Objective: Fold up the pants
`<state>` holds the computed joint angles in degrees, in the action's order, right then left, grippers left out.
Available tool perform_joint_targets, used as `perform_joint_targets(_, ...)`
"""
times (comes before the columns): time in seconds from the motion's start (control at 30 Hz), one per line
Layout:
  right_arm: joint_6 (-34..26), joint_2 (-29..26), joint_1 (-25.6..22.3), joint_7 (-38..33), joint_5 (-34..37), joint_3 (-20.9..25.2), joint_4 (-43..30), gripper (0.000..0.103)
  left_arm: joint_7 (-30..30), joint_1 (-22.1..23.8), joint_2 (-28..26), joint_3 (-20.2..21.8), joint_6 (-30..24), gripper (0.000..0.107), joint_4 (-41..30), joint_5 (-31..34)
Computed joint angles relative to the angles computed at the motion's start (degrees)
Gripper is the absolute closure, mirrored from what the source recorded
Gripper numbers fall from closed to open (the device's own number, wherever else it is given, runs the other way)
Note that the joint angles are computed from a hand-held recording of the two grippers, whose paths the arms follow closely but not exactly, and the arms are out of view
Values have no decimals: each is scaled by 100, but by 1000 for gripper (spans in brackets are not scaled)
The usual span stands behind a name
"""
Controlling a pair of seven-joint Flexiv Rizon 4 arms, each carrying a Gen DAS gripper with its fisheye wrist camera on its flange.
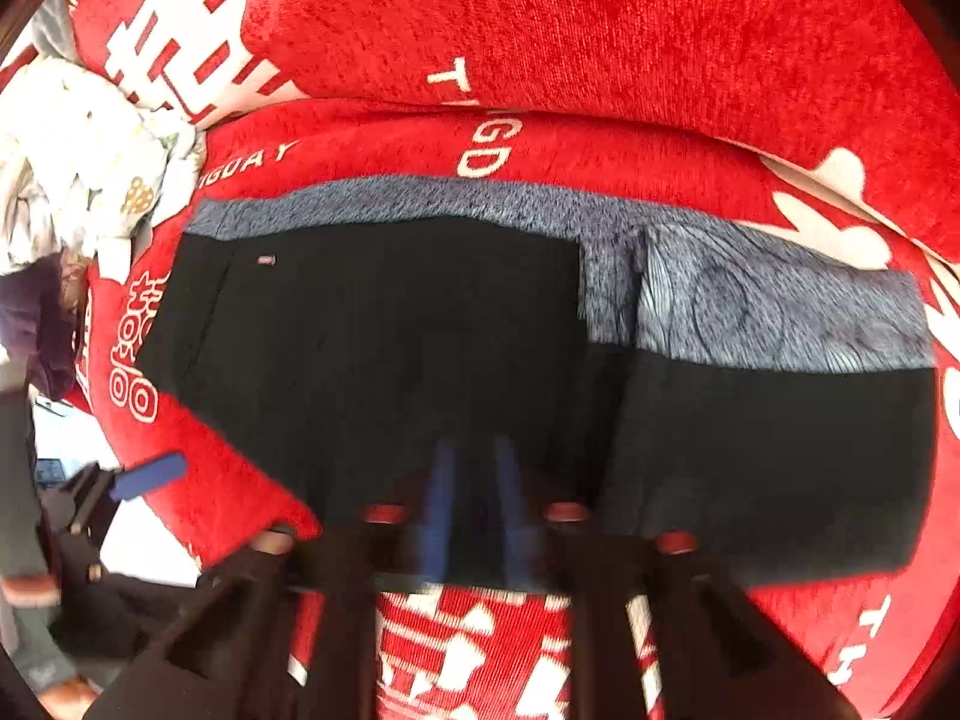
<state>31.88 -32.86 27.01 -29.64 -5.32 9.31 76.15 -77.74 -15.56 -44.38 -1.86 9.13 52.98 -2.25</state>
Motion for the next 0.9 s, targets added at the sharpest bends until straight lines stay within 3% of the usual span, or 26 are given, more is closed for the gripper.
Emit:
perform_joint_targets(0.07, -91, 94, 45, 139, -14, -7, 57, 40, 38, 62, 7, 8, -13, 5, -13, -16)
perform_joint_targets(0.23, -416, 174, 63, 262, 98, 66, 24, 39, 97, 217, 47, 22, -54, 5, -9, -80)
perform_joint_targets(0.5, -1016, -126, 181, 162, 112, 66, -509, 23, 126, 377, -23, 55, -265, 5, -111, -115)
perform_joint_targets(0.73, -1471, -622, 286, -176, 106, 31, -1225, 23, 102, 636, -162, 67, -642, 5, -311, -263)
perform_joint_targets(0.9, -1629, -846, 209, -186, 489, 98, -1419, 23, -173, 891, -387, 87, -887, 5, -589, -449)
